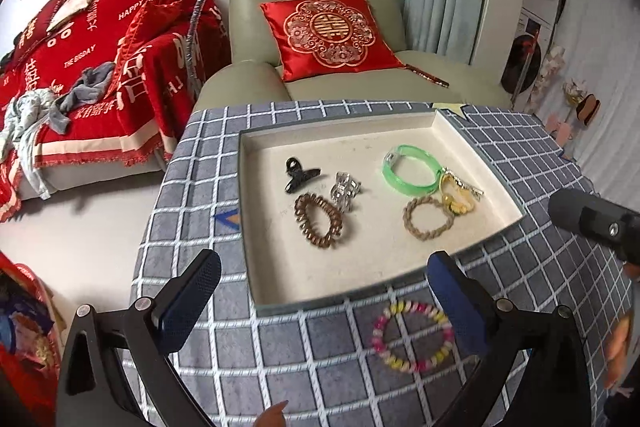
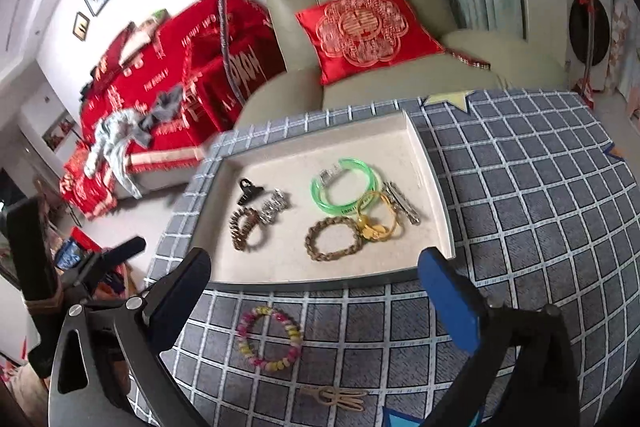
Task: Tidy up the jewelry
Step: 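Lift both open tools out of the tray toward the last jewelry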
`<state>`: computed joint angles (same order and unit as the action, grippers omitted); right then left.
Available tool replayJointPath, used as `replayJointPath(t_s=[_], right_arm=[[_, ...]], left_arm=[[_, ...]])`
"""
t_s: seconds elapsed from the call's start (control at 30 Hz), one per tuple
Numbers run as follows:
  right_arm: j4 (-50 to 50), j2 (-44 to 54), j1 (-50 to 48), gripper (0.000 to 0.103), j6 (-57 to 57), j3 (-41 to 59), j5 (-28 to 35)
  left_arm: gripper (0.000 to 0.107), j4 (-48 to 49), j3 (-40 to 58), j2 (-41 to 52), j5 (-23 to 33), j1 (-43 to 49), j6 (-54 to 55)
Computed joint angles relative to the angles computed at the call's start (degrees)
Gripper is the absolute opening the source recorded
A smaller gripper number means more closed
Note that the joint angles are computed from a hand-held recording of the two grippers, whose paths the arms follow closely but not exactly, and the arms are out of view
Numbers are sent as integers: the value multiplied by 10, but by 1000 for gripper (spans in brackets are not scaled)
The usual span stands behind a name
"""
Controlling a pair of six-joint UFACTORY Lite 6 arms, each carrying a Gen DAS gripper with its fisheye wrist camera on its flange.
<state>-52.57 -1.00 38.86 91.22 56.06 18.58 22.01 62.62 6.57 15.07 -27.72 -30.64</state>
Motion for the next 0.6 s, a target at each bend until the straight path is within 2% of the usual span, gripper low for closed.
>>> replayJointPath(t_s=[0.13, 0.23, 0.33, 0.4, 0.6], right_arm=[[71, -12, 23, 103, -73, 10, 58], [107, -38, 29, 103, -107, -9, 71], [138, -66, 30, 103, -127, -41, 61], [146, -82, 38, 103, -131, -66, 60], [119, -88, 100, 103, -96, -125, 77]], left_arm=[[103, 11, -42, -39, -1, -6, -8], [103, 15, -82, -73, -2, -10, -20], [103, -114, -117, -97, -7, 0, 108], [103, -154, -144, -112, -8, 2, 138], [103, -84, -199, -114, -13, -19, 36]])
